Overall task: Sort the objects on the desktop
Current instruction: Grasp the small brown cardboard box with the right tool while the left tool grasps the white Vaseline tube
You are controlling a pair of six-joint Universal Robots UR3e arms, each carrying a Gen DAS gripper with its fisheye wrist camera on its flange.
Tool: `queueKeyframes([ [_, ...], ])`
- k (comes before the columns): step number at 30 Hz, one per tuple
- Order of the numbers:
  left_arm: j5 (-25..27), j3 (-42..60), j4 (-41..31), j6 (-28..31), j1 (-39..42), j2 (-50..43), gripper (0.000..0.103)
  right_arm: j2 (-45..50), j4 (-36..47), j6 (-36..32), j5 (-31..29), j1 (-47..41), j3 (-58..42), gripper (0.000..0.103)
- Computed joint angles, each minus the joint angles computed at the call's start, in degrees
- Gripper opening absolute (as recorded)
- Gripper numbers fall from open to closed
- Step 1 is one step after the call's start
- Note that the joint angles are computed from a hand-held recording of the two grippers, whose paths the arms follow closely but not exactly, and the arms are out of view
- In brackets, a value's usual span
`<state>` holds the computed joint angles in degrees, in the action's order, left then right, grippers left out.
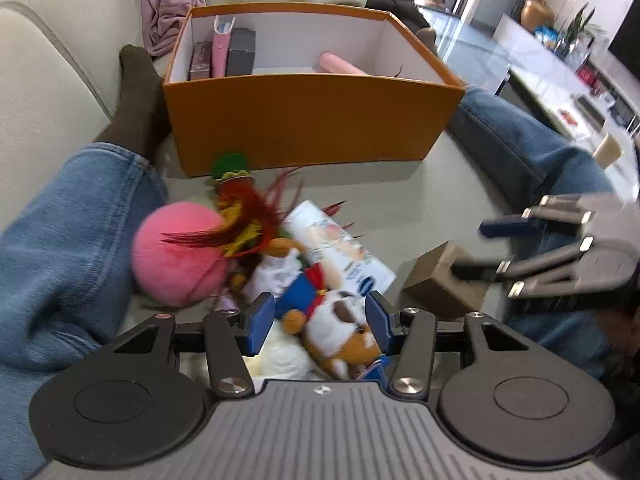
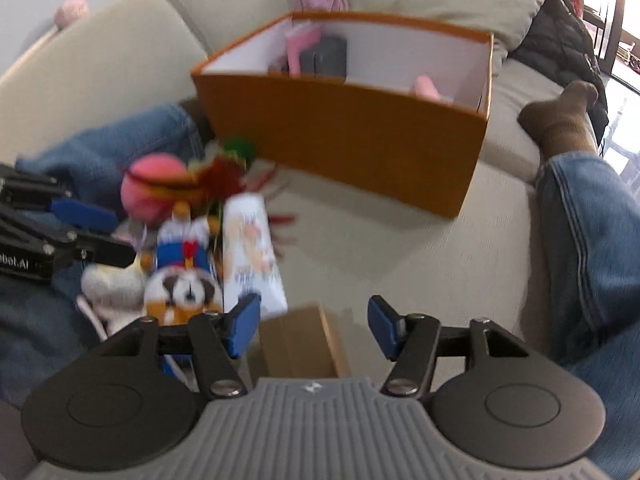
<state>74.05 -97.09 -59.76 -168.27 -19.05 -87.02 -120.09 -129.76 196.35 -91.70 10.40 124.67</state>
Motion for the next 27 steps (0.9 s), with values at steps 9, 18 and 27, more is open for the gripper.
queueKeyframes([
  [9, 1.9, 10.1, 0.0, -2.5, -7.3, -14.5, 0.058, 0.7, 3.0, -0.3, 1.9, -0.6, 1.2, 0.057],
  [18, 13.5, 6.4, 12.6, 8.6, -16.3, -18.3, 0.058, -1.8, 4.0, 1.6, -5.9, -1.5, 0.6, 0.051],
  [27, 26.2, 3.7, 19.6, 20.4, -24.8, -22.9, 0.072, -8.2, 6.3, -1.4, -0.9, -11.0, 5.0, 0.052],
])
